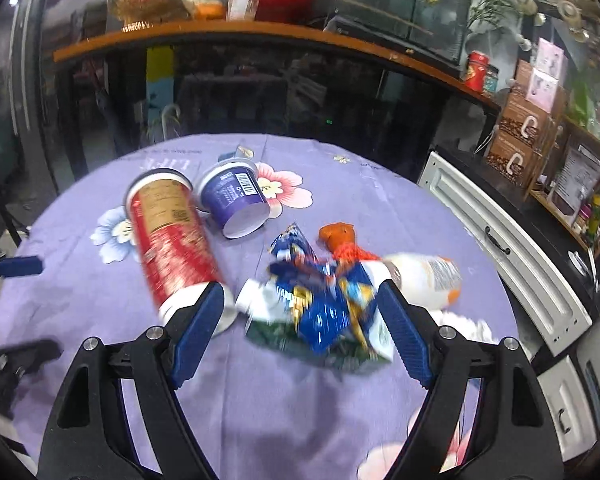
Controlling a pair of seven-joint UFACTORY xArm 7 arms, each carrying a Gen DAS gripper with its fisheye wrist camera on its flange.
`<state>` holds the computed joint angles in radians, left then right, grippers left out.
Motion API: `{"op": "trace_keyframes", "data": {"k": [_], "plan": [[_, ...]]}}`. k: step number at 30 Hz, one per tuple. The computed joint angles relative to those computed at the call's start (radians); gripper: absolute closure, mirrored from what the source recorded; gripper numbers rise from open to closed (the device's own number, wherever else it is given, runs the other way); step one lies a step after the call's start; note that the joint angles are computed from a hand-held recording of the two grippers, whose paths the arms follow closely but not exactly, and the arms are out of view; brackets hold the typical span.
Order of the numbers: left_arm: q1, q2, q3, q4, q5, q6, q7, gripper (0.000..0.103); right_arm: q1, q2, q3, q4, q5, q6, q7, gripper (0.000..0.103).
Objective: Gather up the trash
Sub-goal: 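Grasp the blue chip bag with the right tool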
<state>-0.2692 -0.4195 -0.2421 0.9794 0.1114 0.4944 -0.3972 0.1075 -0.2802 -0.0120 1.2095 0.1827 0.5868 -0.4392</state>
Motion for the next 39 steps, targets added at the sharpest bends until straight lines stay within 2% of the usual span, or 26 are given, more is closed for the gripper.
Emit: {"op": "trace_keyframes", "data": {"k": [6,8,10,11,13,16,21,25,32,39], "plan": [[-0.006,0.007,0.015,-0.009,-0.024,-0.002,0.004,0.006,-0.033,0.142,0.062,0.125,-0.208,0.048,0.071,0.025],[-0.005,0.007,0.019,-0.01,-0.025,0.001,0.01,0.006,-0.032,0.162,0.065,0.138,-0.246,0.061,0.072,0.034],[-0.003,0.008,0.022,-0.011,-0.024,-0.001,0.014,0.006,-0.032,0.175,0.068,0.142,-0.292,0.071,0.076,0.053],[0.0,0.008,0.024,-0.01,-0.024,0.0,0.016,0.006,-0.033,0.177,0.07,0.138,-0.319,0.063,0.084,0.057],[0.0,0.008,0.03,-0.01,-0.032,0.002,0.02,0.006,-0.033,0.171,0.069,0.122,-0.346,0.031,0.087,0.076],[0.0,0.008,0.037,-0.013,-0.046,-0.006,0.02,0.006,-0.032,0.167,0.064,0.123,-0.334,0.025,0.09,0.086],[0.006,0.002,0.031,-0.017,-0.044,-0.014,0.015,0.006,-0.037,0.135,0.06,0.086,-0.334,-0.029,0.11,0.09],[0.011,0.006,0.021,-0.011,-0.034,-0.015,0.007,0.006,-0.037,0.094,0.047,0.055,-0.275,-0.076,0.11,0.091],[-0.014,0.033,0.009,0.017,-0.024,-0.032,0.03,0.006,-0.021,-0.01,-0.006,-0.005,-0.107,-0.075,0.06,0.091],[-0.063,0.138,-0.012,0.122,-0.014,-0.049,0.091,0.006,-0.013,-0.146,-0.07,-0.104,0.007,-0.056,0.003,0.091]]}}
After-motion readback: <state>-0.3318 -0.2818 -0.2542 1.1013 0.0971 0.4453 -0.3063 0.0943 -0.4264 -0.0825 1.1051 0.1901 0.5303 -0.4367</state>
